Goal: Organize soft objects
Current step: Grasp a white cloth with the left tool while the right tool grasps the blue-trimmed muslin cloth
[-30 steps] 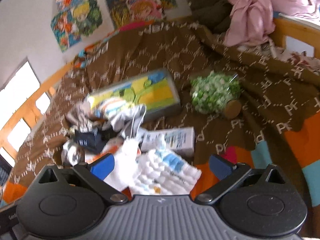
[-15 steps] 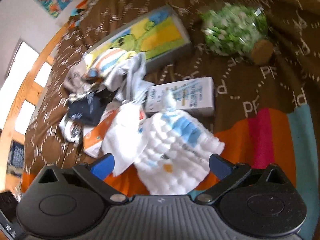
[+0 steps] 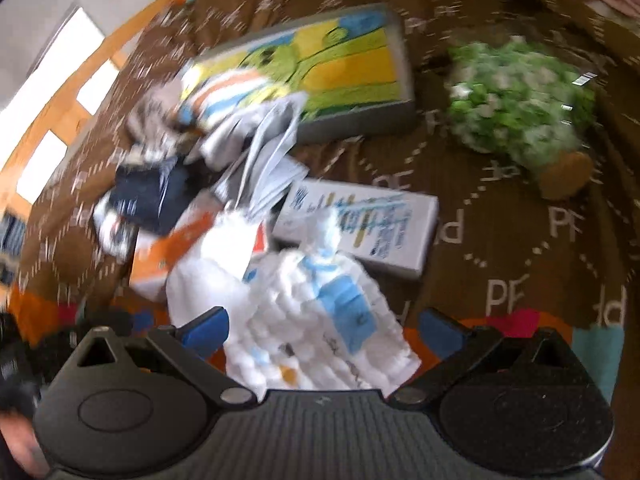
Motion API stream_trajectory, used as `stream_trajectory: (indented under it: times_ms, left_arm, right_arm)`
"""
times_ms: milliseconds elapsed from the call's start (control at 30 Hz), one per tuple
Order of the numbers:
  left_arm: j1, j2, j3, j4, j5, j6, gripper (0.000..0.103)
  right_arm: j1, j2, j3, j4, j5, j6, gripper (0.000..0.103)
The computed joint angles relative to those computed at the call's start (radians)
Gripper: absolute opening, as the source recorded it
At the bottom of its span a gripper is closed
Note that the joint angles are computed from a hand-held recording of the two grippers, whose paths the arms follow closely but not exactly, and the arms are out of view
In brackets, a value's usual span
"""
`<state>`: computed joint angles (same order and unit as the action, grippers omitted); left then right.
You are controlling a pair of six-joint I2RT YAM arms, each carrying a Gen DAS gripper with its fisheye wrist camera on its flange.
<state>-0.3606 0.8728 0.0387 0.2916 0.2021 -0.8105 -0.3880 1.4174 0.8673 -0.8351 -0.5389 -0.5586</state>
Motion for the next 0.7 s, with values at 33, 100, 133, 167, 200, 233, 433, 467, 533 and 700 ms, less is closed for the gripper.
stream_trajectory:
  times_ms: [33, 100, 133, 167, 200, 233, 433, 467, 533, 700]
  left_arm:
    - [0.003, 0.023, -0.002, 0.029, 0.003, 0.000, 0.102]
    - [0.016, 0.063, -0.004, 0.073, 0.022, 0.012, 0.102]
    - [0.012, 0.096, -0.001, 0.102, 0.022, 0.016, 0.101]
    - [0.005, 0.124, 0.003, 0.125, 0.019, 0.021, 0.101]
    - [-0.001, 0.136, 0.005, 0.133, 0.018, 0.027, 0.101]
    - [-0.009, 0.160, 0.012, 0.149, 0.014, 0.035, 0.100]
    - [-0.018, 0.258, 0.017, 0.252, 0.037, 0.043, 0.083]
    - [-0.014, 0.271, 0.017, 0.260, 0.046, 0.044, 0.077]
    - [-0.010, 0.295, 0.022, 0.269, 0.061, 0.046, 0.072]
    - [-0.009, 0.354, 0.028, 0.316, 0.084, 0.046, 0.056]
  right_arm:
    - [0.011, 0.000, 0.000, -0.013, 0.008, -0.020, 0.103]
    - [0.039, -0.018, -0.014, -0.023, 0.025, -0.049, 0.103]
    - [0.060, -0.035, -0.026, -0.018, 0.043, -0.057, 0.103]
    - [0.077, -0.054, -0.043, -0.006, 0.060, -0.059, 0.103]
    - [0.093, -0.071, -0.056, 0.003, 0.076, -0.062, 0.103]
    - [0.105, -0.080, -0.066, 0.007, 0.087, -0.068, 0.103]
    - [0.180, -0.102, -0.104, 0.021, 0.153, -0.092, 0.103]
    - [0.196, -0.106, -0.109, 0.022, 0.161, -0.095, 0.103]
    - [0.226, -0.114, -0.122, 0.030, 0.180, -0.095, 0.103]
    - [0.290, -0.145, -0.162, 0.066, 0.248, -0.072, 0.100]
